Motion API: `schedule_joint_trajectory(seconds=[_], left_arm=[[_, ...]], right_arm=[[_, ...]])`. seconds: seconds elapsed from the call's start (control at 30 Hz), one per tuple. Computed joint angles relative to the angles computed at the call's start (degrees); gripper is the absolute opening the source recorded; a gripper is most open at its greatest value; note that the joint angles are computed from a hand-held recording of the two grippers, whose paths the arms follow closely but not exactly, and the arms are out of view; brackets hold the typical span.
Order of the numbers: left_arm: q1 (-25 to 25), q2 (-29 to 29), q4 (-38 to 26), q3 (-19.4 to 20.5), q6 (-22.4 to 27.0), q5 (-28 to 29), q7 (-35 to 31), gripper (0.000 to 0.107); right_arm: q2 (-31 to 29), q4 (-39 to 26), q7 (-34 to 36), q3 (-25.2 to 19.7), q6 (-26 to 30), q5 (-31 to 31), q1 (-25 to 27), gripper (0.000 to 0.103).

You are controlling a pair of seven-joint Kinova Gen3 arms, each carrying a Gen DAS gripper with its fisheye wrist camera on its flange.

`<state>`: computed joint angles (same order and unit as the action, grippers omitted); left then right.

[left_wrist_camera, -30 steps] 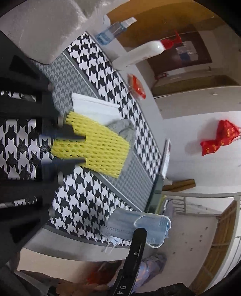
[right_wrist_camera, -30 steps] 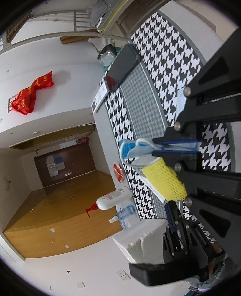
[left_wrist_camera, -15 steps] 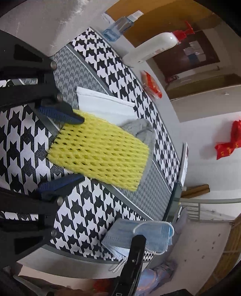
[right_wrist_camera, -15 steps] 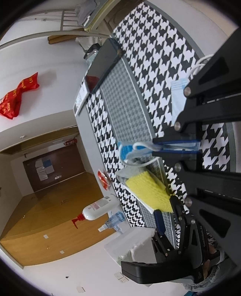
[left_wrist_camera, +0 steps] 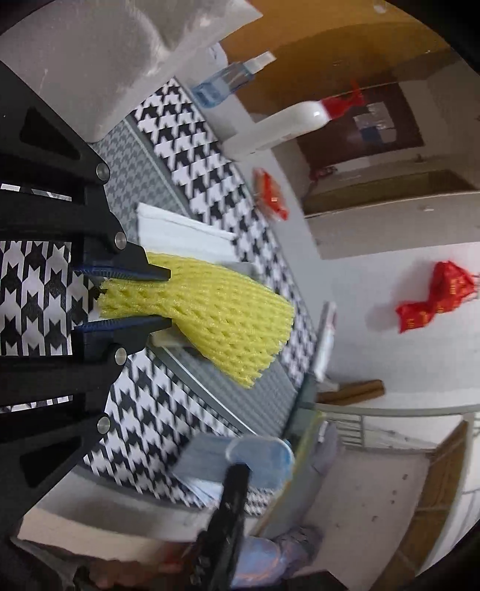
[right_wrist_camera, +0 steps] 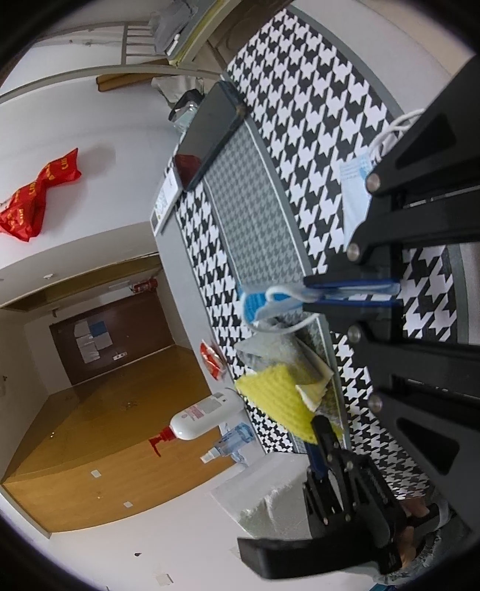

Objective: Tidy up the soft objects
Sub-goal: 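Carry the net sleeve and face mask over the foam box with both tools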

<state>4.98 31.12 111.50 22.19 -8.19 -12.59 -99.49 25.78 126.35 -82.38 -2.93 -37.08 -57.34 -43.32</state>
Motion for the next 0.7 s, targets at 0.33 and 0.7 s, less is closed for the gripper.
schedule_joint_trajectory(seconds=[0.33, 0.7], left_arm=[[-8.1, -3.1, 6.3, 6.7, -6.8, -6.5, 7.5, 0.02], [-4.9, -7.9, 11.6, -1.2, -14.9, -10.3, 15.6, 0.02]], right_arm=[[-1.3, -0.5, 3.8, -1.0, -2.0, -2.3, -1.1, 0.008], [-2.6, -2.2, 9.7, -2.4, -3.8, -4.9, -1.6, 0.008]])
